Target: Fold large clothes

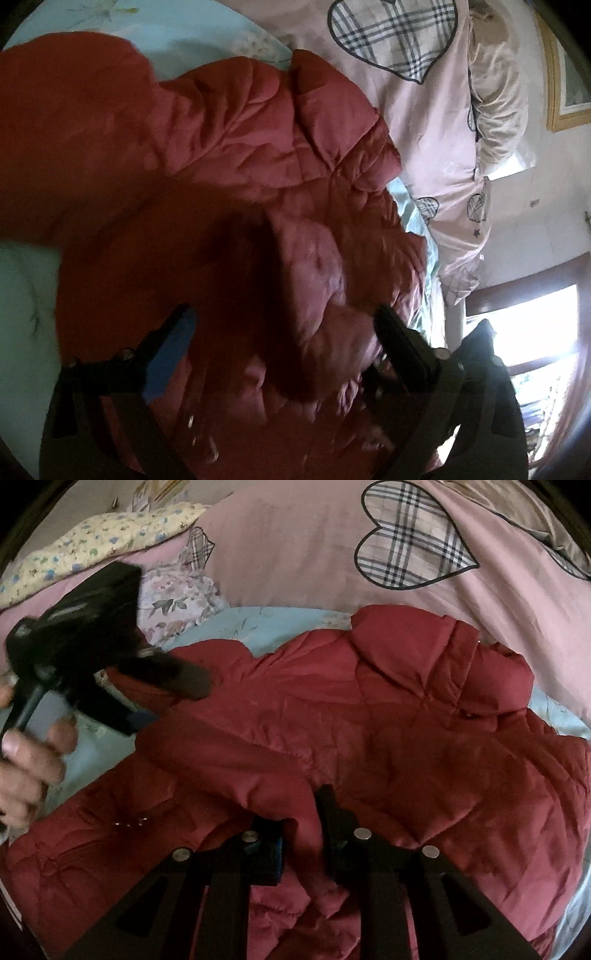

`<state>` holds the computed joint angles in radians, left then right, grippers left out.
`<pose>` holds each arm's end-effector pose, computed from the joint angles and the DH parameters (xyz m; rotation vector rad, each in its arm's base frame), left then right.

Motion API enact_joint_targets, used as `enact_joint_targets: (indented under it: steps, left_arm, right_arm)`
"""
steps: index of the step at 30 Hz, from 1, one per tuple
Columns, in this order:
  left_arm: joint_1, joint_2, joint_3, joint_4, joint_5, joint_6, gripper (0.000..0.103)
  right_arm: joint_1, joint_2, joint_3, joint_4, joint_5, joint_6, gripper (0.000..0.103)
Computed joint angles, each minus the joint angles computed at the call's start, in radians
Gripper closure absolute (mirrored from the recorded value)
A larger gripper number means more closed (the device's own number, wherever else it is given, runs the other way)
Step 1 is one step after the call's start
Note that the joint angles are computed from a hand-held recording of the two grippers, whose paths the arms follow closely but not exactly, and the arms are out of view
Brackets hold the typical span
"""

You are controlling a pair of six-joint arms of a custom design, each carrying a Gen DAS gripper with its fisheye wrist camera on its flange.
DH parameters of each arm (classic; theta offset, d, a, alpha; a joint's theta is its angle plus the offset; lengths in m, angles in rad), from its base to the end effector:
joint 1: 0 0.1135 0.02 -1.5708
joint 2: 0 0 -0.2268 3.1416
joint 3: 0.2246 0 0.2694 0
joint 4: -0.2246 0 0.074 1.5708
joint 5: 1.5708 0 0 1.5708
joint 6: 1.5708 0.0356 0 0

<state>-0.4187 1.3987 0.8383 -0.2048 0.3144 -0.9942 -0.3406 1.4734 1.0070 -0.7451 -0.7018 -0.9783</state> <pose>0.2818 -0.1374 0.1735 -0.5560 2.4828 -1.0082 0.2858 -0.0769 0.1800 -0.9057 2.2337 0.4282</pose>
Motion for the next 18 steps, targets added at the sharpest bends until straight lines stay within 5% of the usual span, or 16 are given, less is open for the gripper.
enact_joint_targets:
  steps: [5,8,9,11,18]
  left_arm:
    - [-0.003,0.117,0.112,-0.037,0.013,0.063,0.072]
    - [0.003,0.123,0.119,-0.026,0.018,0.078,0.090]
    - [0.002,0.113,0.118,-0.030,0.007,0.085,0.091]
    - [-0.004,0.097,0.128,-0.070,-0.042,0.119,0.093]
    - [-0.017,0.034,0.141,-0.226,-0.262,0.245,0.093]
  right_arm:
    - [-0.012,0.026,0.022,-0.002,-0.005,0.015,0.083]
    - [-0.015,0.055,0.050,-0.028,-0.001,0.019,0.079]
    - [-0.021,0.070,0.069,-0.059,-0.002,0.003,0.077]
    - [-0.047,0.089,0.101,-0.124,-0.009,-0.033,0.053]
    - [-0.196,0.191,0.253,-0.183,-0.051,-0.007,0.050]
